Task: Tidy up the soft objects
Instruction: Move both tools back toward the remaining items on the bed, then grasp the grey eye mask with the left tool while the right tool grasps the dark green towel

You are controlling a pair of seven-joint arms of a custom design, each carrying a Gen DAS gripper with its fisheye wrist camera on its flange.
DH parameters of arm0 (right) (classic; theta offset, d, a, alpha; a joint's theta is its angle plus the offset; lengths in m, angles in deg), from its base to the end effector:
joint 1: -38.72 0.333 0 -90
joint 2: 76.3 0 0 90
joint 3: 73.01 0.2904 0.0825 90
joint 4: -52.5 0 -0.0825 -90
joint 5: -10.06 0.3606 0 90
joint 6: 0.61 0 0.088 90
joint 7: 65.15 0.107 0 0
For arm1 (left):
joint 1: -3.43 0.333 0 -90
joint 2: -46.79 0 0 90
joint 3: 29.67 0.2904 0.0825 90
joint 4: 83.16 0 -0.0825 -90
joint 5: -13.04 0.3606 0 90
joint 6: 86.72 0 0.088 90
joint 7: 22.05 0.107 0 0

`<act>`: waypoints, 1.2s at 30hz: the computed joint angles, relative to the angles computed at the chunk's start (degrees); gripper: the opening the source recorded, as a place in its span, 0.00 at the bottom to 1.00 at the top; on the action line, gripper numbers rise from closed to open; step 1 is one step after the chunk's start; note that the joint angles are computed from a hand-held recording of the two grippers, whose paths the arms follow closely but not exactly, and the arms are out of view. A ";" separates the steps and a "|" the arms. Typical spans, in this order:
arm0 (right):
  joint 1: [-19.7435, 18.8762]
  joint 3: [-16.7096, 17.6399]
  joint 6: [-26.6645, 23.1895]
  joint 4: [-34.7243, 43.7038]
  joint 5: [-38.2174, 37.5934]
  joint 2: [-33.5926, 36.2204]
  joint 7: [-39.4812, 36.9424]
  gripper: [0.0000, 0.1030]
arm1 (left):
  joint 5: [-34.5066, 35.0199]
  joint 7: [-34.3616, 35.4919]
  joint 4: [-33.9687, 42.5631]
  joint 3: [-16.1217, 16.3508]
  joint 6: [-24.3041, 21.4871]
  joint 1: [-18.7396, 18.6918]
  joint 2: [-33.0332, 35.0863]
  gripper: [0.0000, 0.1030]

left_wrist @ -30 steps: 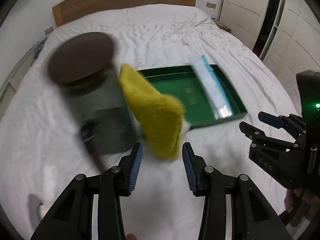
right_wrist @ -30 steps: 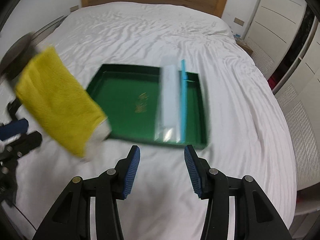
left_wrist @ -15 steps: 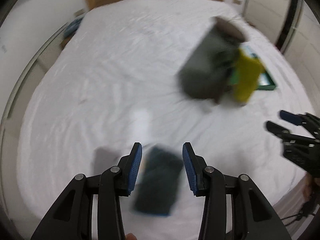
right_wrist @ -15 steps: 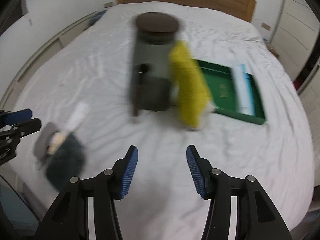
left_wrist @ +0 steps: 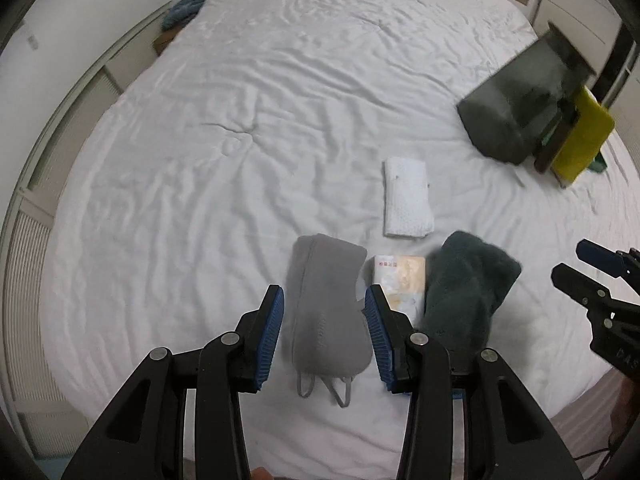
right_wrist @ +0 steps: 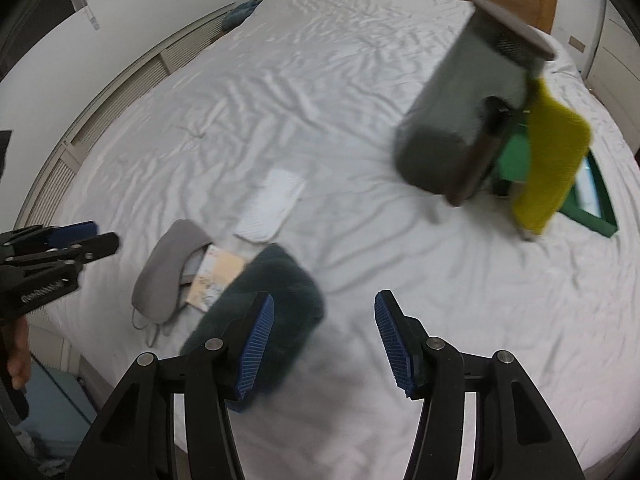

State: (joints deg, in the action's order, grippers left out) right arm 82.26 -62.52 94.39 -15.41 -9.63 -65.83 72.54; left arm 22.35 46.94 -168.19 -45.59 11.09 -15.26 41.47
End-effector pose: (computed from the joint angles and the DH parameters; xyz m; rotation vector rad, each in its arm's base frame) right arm 0.3803 0.4444 0.6858 -2.0558 1.8936 -0.3983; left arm 0.4261 -0.2862 0.7007 -1.7622 2.2384 -0.3486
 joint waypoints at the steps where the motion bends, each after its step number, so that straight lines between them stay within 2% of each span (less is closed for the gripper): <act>1: 0.04 0.09 0.76 -0.36 0.34 0.29 0.36 0.52 | -0.54 0.53 -0.75 0.21 0.37 0.07 -0.26 0.36; 7: 0.32 0.05 5.69 -3.53 2.03 1.63 4.07 0.52 | -4.48 3.56 -4.86 1.21 3.36 0.65 -0.51 0.36; 18: 0.67 -0.56 10.02 -7.92 3.35 2.86 10.90 0.52 | -8.98 8.63 -9.02 2.12 6.78 1.79 -0.24 0.36; 33: 0.92 -1.34 11.15 -8.67 3.37 4.60 15.31 0.55 | -9.02 9.93 -9.64 1.83 9.80 2.32 3.31 0.36; 36: 0.88 -1.50 11.19 -8.34 3.52 5.28 16.37 0.55 | -9.22 10.33 -10.07 1.83 10.31 2.34 3.52 0.40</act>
State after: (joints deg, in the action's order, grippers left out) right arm 83.14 -64.01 105.58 -23.75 -6.11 -60.55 88.91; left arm 13.14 57.27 -178.26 -43.76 21.40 -12.92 44.99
